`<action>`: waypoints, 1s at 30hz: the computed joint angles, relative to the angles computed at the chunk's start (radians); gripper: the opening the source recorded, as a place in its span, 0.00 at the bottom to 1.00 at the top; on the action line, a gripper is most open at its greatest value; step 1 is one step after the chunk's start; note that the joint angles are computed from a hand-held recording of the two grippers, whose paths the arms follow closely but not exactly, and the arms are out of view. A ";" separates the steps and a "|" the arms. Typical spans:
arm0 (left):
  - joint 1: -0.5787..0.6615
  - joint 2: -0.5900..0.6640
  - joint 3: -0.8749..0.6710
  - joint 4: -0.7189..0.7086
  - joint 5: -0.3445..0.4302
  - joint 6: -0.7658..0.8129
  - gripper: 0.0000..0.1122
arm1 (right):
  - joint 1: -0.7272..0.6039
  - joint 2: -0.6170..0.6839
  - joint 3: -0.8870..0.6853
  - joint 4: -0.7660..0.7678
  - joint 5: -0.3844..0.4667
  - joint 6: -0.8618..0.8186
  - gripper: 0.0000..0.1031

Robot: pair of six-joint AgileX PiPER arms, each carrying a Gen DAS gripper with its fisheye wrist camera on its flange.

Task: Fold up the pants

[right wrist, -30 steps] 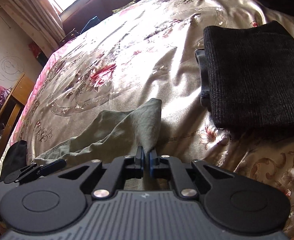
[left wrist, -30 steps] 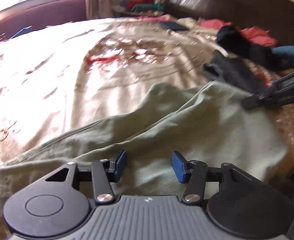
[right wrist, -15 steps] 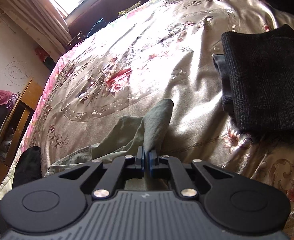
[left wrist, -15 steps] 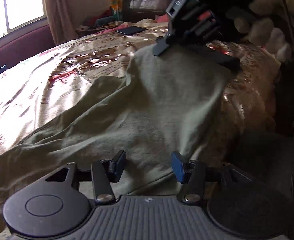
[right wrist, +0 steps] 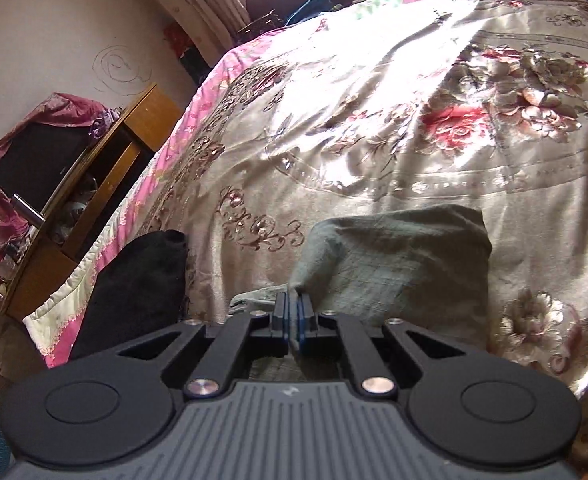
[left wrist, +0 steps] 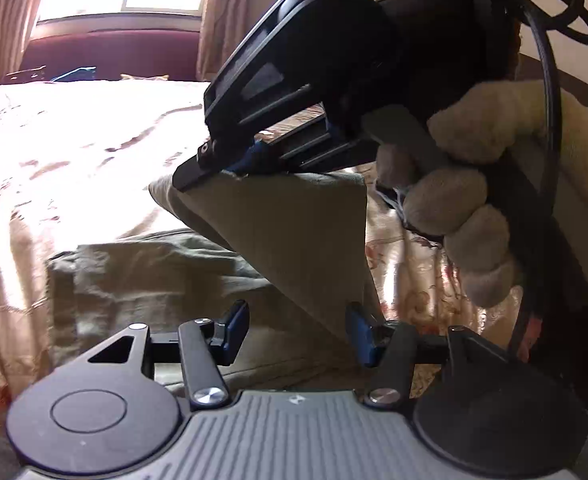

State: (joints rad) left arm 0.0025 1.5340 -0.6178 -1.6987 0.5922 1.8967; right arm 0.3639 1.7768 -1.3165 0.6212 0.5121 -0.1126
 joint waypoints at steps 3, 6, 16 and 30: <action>0.079 0.000 0.016 0.049 0.008 -0.076 0.59 | 0.080 0.108 -0.099 -0.050 0.038 0.052 0.05; 0.105 0.009 0.003 0.116 -0.005 -0.171 0.59 | 0.136 0.164 -0.172 -0.100 0.049 0.106 0.04; 0.156 0.028 -0.028 0.160 0.059 -0.322 0.60 | 0.133 0.230 -0.389 -0.515 0.278 0.379 0.21; 0.081 0.006 -0.022 0.354 -0.048 -0.625 0.61 | 0.214 0.417 -0.574 -0.743 0.430 0.474 0.29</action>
